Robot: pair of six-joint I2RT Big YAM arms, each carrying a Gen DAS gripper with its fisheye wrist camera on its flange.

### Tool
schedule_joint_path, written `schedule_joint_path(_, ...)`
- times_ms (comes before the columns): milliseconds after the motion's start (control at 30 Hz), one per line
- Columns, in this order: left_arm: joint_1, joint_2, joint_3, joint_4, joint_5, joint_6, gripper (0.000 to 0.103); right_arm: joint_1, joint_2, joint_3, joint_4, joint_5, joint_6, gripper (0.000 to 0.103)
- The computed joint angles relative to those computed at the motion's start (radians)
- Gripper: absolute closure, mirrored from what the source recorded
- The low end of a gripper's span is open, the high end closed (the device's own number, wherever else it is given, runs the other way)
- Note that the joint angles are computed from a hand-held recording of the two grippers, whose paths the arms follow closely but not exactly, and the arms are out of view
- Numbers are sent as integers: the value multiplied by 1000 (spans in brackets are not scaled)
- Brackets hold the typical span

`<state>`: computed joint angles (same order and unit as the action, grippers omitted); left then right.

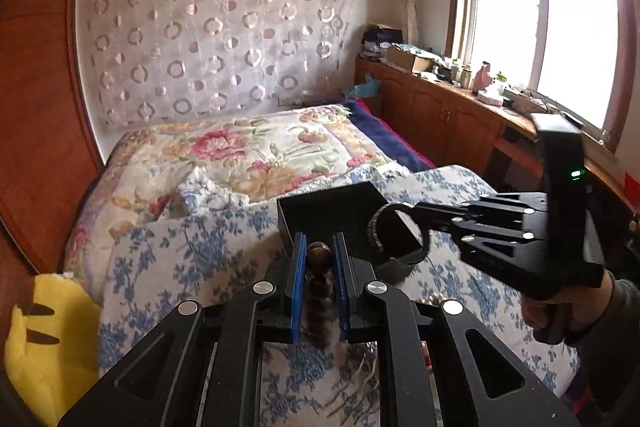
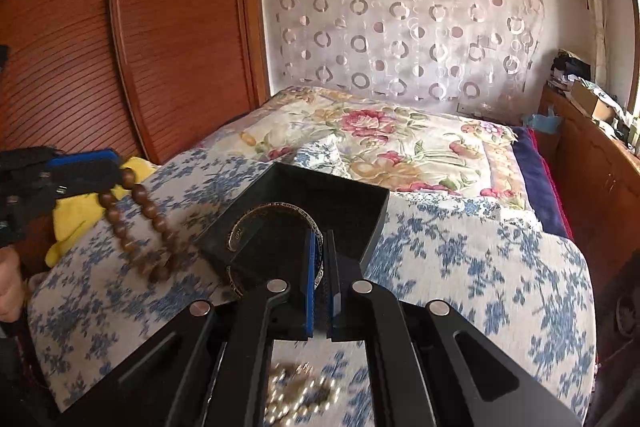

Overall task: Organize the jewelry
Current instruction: 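Carry pearls and bead bracelet into the black box while both tools open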

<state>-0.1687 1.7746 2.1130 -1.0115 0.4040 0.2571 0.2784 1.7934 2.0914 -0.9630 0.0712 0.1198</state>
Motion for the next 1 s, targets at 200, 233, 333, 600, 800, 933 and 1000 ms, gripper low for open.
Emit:
schedule_joint_path(200, -11, 47, 86, -22, -21, -5, 91, -18, 92, 110, -52, 4, 0, 98)
schedule_joint_path(233, -14, 58, 104, -28, -26, -5, 91, -19, 103, 124, -60, 1, 0, 98)
schedule_joint_path(333, -21, 86, 150, -43, -38, -7, 91, -24, 124, 144, -76, -43, 1, 95)
schedule_joint_path(600, -47, 160, 264, -92, -58, -9, 91, -35, 47, 34, -10, -48, 1, 95)
schedule_joint_path(800, -74, 211, 339, -120, -80, -5, 91, -38, -50, -98, 52, -29, -21, 95)
schedule_joint_path(933, -92, 266, 413, -164, -109, 1, 91, -36, -100, -170, 92, -31, -23, 95)
schedule_joint_path(1000, -95, 279, 425, -176, -119, 4, 91, -37, -112, -182, 99, -41, -19, 95)
